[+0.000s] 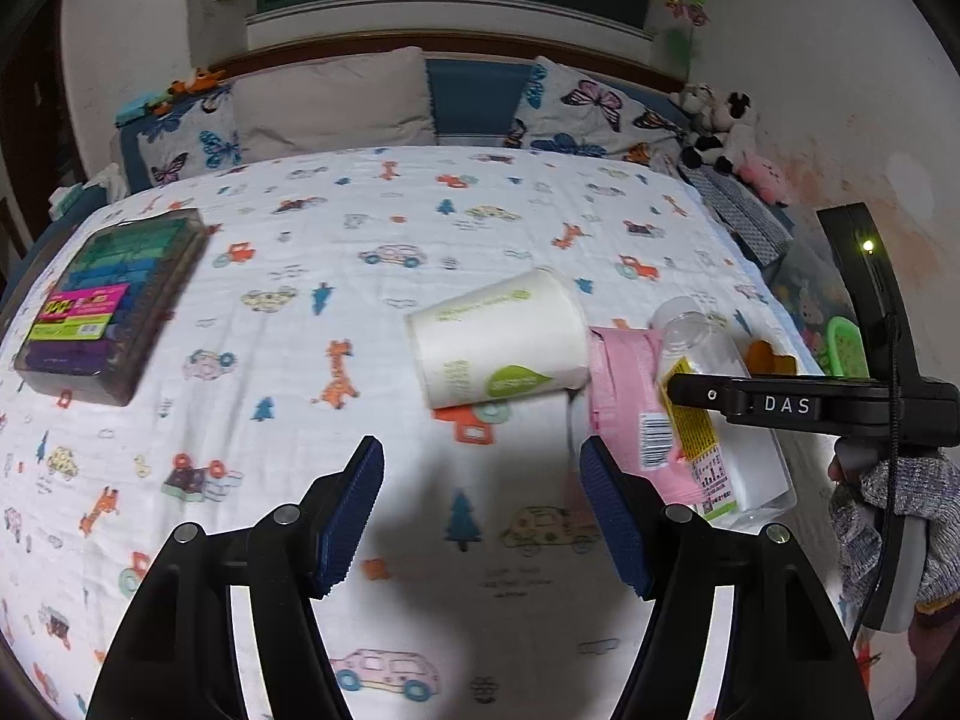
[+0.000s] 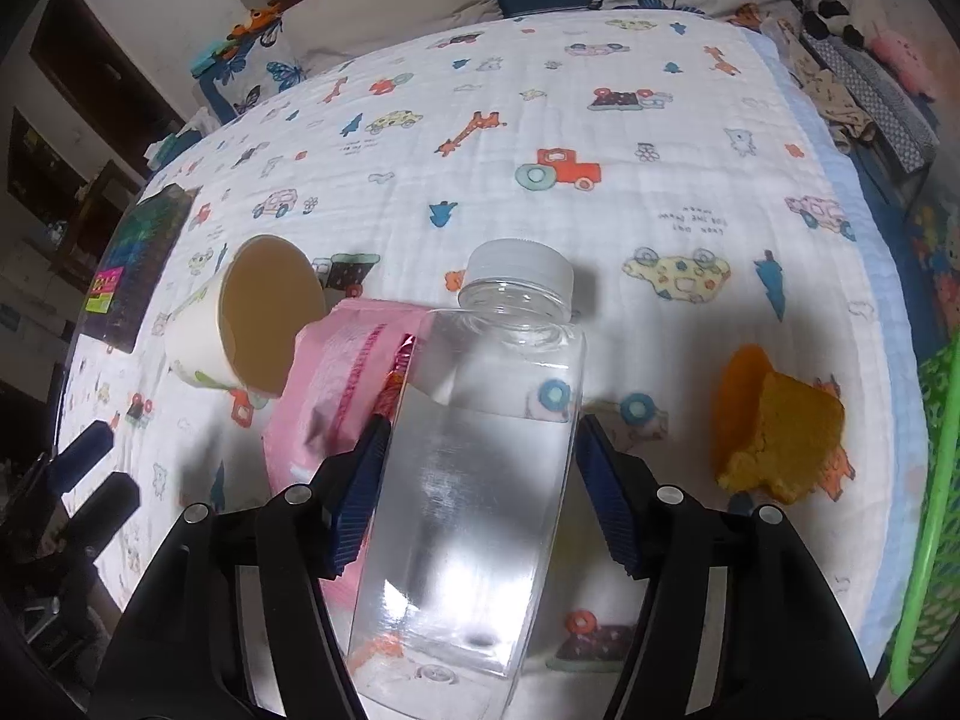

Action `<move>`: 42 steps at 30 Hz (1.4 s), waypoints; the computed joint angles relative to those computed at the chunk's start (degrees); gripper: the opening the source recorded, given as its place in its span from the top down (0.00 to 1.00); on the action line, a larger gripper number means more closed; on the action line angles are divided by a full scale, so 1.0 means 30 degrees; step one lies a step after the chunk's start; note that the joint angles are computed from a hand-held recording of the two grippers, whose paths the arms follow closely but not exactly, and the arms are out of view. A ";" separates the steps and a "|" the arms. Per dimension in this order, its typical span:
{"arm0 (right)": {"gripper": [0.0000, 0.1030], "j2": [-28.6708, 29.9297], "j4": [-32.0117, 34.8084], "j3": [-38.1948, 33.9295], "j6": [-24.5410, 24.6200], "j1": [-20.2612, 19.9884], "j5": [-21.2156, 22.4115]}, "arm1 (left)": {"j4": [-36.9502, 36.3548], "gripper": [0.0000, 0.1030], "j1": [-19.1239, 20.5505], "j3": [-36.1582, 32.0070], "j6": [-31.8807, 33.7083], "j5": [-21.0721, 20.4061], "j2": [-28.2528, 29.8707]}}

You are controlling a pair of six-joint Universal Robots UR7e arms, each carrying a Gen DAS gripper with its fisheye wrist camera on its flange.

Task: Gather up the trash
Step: 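Drop the bottle into the basket with the right gripper while the left gripper grasps the pink snack wrapper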

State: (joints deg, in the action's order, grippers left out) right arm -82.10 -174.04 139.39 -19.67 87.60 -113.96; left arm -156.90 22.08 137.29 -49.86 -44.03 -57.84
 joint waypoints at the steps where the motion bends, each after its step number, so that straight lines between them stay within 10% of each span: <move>1: 0.39 -0.0341 0.0114 0.0148 -0.0025 -0.0113 0.0248 | -0.0258 0.36 0.0000 -0.0099 0.0195 -0.0151 0.0223; 25: 0.40 -1.2159 0.6316 0.3381 -0.3260 -0.4861 0.7043 | -0.1428 0.29 0.1403 -0.3815 0.1201 -0.0787 0.5276; 42: 0.40 -1.9898 1.0986 0.2649 -0.6891 -1.4355 1.2792 | -0.1818 0.78 0.0819 -0.3743 0.0905 -0.1257 0.5296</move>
State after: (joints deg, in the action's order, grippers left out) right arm -141.79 -141.08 147.34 -40.34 44.53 -75.58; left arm -162.35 24.54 126.07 -47.15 -47.81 -41.96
